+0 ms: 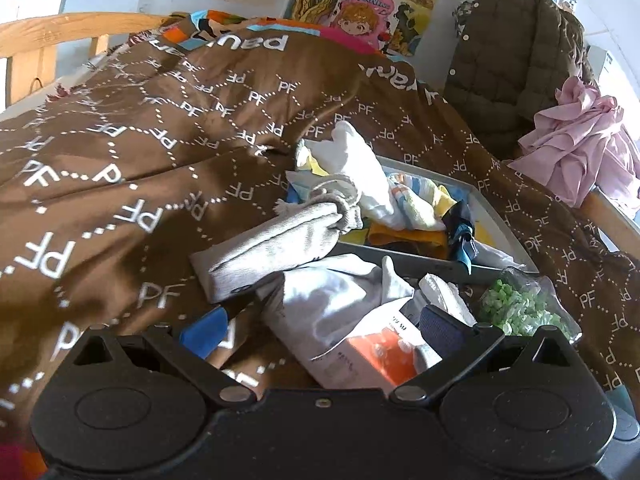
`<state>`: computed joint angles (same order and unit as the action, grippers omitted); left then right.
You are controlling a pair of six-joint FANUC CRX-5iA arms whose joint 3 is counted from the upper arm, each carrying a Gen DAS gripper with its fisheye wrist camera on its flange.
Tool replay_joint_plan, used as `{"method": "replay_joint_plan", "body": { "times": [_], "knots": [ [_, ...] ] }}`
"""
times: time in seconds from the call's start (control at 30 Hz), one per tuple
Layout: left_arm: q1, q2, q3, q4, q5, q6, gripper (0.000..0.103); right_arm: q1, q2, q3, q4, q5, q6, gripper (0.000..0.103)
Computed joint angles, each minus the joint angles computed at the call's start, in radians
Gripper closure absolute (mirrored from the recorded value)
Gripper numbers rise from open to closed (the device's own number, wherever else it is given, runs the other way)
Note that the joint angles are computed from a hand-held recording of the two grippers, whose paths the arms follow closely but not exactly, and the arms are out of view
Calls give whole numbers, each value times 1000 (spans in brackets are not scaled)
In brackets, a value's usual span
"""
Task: Organize soft objects
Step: 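Grasp the grey face mask with the right tool while the left tool grasps a white cloth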
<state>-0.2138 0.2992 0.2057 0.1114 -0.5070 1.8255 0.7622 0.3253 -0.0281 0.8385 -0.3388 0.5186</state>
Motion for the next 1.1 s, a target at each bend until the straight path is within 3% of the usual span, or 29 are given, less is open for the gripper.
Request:
{"method": "replay_joint_plan", "body": {
  "times": [0.17,0.23,0.37,0.43,0.57,0.73,0.97,1.1],
  "knots": [
    [-7,47,65,-6,-32,-19,1,-20,-4,-37,109,70,-85,0],
    [-10,60,89,-19,-48,-26,10,-24,-8,-45,119,91,-95,2],
    [-5,67,85,36,-52,-83,16,-25,-9,-45,96,112,-66,9],
    [-4,72,89,43,-63,-94,25,-27,-9,-47,105,117,-70,13],
    [-11,70,98,-1,-71,-72,35,-27,-7,-37,60,116,-40,25],
    [-22,79,133,-55,-110,-39,53,-14,-7,-3,-97,89,81,41],
    [-35,74,161,-143,-144,15,74,-11,-6,23,-180,72,133,61],
    [-42,70,172,-172,-155,27,90,-12,-11,10,-129,69,88,71]
  ]
}}
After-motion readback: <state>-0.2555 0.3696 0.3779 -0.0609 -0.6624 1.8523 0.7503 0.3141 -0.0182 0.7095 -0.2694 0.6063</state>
